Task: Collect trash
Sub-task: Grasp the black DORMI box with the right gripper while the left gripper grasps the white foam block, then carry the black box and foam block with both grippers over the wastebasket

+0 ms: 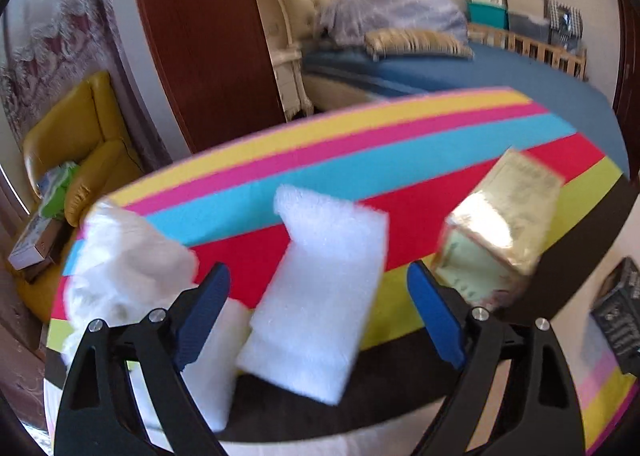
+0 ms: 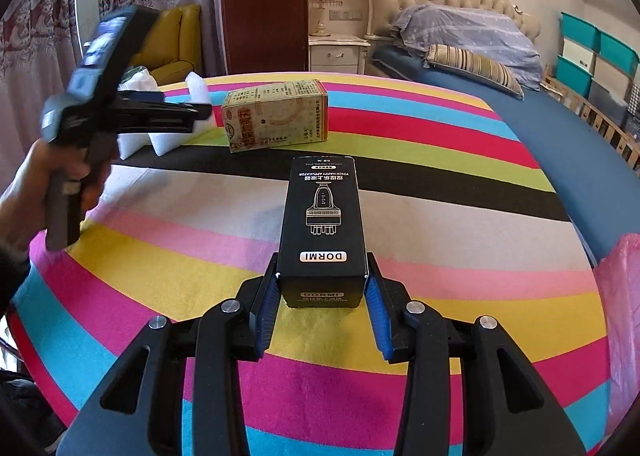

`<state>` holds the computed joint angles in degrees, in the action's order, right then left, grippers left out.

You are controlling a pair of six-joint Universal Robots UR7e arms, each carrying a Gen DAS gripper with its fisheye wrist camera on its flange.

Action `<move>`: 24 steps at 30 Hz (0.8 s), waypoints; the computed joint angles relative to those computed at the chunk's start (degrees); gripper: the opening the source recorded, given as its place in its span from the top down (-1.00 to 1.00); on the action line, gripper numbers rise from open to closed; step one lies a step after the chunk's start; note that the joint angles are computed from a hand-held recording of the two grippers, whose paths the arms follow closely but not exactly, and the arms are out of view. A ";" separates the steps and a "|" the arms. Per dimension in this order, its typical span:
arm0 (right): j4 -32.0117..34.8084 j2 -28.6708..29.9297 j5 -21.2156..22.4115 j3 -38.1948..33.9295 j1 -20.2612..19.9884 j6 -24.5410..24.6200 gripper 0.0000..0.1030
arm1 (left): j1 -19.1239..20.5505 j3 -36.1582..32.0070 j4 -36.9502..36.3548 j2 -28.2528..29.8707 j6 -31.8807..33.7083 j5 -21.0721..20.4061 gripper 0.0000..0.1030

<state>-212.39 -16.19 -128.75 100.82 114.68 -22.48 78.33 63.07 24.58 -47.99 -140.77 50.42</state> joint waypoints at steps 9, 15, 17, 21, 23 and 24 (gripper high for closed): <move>-2.25 0.98 -0.49 -0.92 0.57 -0.57 -0.26 | 0.80 3.56 2.68 -3.10 -1.03 5.73 -0.11; -1.64 1.85 -2.31 -2.36 0.88 -0.83 -0.26 | 0.09 14.32 -1.81 -9.63 -0.60 6.21 -0.11; -0.80 1.79 -2.65 -2.51 0.79 -0.40 -0.26 | -0.15 18.32 -2.95 -12.16 -1.42 6.78 -0.11; 1.34 1.56 -3.68 -3.08 0.67 1.25 -0.26 | -0.60 24.63 -5.39 -16.24 -0.90 7.64 -0.11; 2.56 1.42 -3.80 -3.27 0.55 2.09 -0.06 | -0.99 27.69 -7.06 -18.14 -0.68 7.53 -0.11; 3.03 1.32 -3.62 -3.22 0.42 2.37 0.15 | -1.15 27.88 -7.45 -18.27 -0.58 7.59 -0.11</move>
<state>-209.36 -14.88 -132.37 97.60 115.11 -20.11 77.18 90.94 17.12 -66.26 -141.35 58.01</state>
